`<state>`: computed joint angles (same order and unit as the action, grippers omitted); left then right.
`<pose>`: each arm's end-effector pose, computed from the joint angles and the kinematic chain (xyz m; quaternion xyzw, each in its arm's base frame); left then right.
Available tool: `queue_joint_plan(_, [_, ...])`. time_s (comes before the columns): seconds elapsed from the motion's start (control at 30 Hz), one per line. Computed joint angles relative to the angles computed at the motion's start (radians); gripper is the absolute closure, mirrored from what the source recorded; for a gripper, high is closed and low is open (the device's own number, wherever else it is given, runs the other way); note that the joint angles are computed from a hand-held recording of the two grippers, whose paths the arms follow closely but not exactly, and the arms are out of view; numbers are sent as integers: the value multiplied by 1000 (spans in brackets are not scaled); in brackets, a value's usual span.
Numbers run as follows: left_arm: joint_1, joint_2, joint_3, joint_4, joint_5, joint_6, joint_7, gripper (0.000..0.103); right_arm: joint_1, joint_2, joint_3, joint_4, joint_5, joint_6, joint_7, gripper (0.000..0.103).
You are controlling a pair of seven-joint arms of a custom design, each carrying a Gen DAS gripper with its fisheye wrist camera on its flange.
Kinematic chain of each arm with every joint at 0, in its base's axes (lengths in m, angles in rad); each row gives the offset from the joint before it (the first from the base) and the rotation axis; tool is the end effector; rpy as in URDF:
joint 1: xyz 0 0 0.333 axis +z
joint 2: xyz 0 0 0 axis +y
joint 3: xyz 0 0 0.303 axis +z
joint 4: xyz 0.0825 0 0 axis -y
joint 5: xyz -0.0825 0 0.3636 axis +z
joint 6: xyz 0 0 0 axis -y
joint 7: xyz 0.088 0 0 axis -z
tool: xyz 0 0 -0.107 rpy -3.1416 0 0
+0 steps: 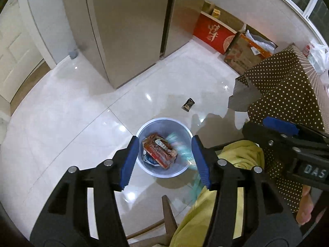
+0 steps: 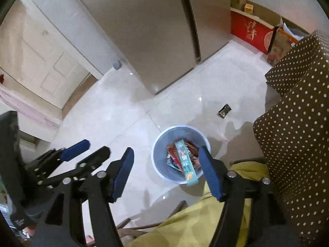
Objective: Collect trash
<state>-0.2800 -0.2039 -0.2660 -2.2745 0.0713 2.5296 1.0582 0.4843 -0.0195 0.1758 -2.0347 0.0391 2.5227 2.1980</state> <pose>0.4288 -0.2677 0.4838 -0.6568 0.7183 -0.2024 0.1078 0.4496 0.3492 0.5048 -0.6871 0.6818 -0.0223 0.2502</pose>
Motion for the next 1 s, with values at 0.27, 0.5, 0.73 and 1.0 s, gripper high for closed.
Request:
queue_joint_plan(0.27, [-27, -88, -24, -42, 9, 30, -17, 50, -22, -203, 39, -169, -135, 59, 154, 38])
queue_joint_plan(0.5, [-44, -203, -64, -66, 57, 47, -55, 44, -90, -408, 136, -265, -333, 4, 348, 33])
queue_joint_plan(0.73, [-46, -311, -121, -72, 123, 62, -110, 38, -138, -618, 230, -321, -439, -115, 489, 27])
queue_joint_plan(1.0, [-55, -420, -156, -86, 163, 62, -156, 35, -136, -785, 270, -367, -455, -153, 539, 27])
